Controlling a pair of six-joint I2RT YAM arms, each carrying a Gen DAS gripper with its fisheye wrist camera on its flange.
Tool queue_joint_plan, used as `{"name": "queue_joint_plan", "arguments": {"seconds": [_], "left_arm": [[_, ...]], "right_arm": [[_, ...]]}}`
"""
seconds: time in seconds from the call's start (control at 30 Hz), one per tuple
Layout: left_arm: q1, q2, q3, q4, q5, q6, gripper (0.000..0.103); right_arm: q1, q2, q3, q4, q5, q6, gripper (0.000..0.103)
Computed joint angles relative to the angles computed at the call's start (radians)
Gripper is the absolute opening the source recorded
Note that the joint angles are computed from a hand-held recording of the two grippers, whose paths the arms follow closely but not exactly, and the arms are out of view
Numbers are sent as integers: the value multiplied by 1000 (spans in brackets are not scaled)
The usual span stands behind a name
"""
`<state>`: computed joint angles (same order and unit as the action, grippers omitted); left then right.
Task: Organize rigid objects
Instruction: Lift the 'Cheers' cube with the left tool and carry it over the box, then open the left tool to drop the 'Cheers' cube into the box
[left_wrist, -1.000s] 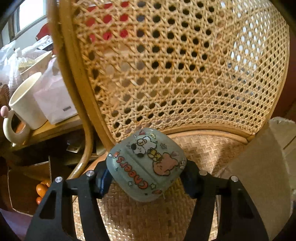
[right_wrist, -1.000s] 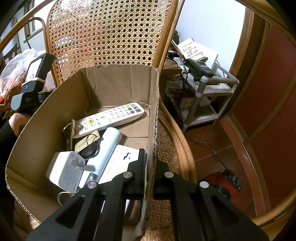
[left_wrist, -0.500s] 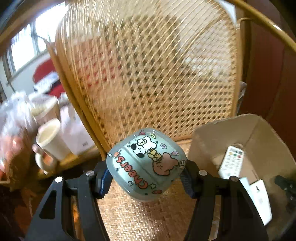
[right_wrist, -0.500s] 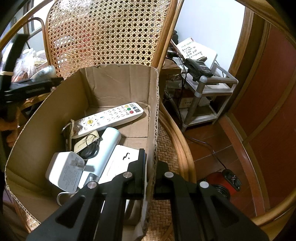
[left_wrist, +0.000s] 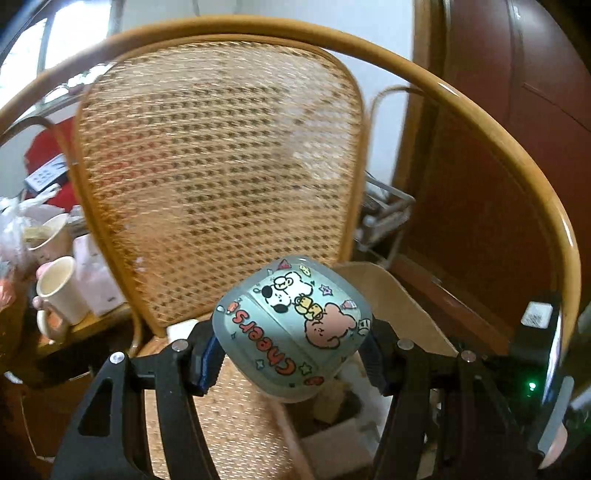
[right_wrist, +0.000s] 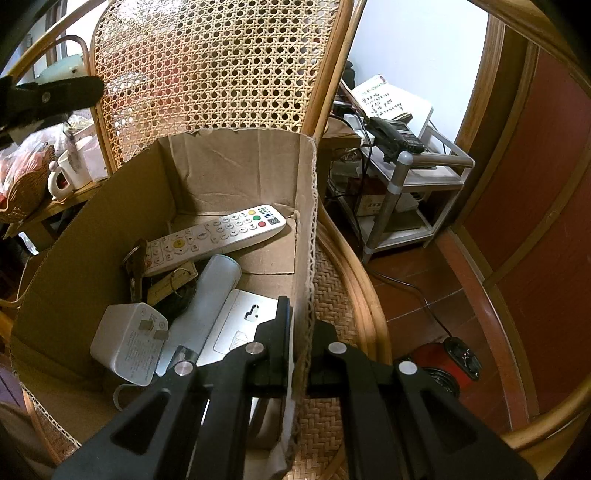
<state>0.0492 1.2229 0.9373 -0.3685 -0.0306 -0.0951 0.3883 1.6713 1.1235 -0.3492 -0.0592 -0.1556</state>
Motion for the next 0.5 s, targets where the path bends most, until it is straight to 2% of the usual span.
{"name": "queue_joint_plan", "arguments": {"seconds": [0.23, 0.3, 0.4, 0.5], "left_arm": [[-104, 57, 23, -11, -151, 21, 66], [-113, 55, 22, 3, -213, 7, 87], [-98, 33, 5, 45, -255, -8, 98], [-56, 32, 4, 59, -247, -22, 103]], "right_arm": [[0, 0, 0, 1, 1, 2, 6], [1, -1, 1, 0, -1, 3, 6], [2, -1, 2, 0, 5, 3, 6], [1, -2, 2, -2, 4, -1, 6]]}}
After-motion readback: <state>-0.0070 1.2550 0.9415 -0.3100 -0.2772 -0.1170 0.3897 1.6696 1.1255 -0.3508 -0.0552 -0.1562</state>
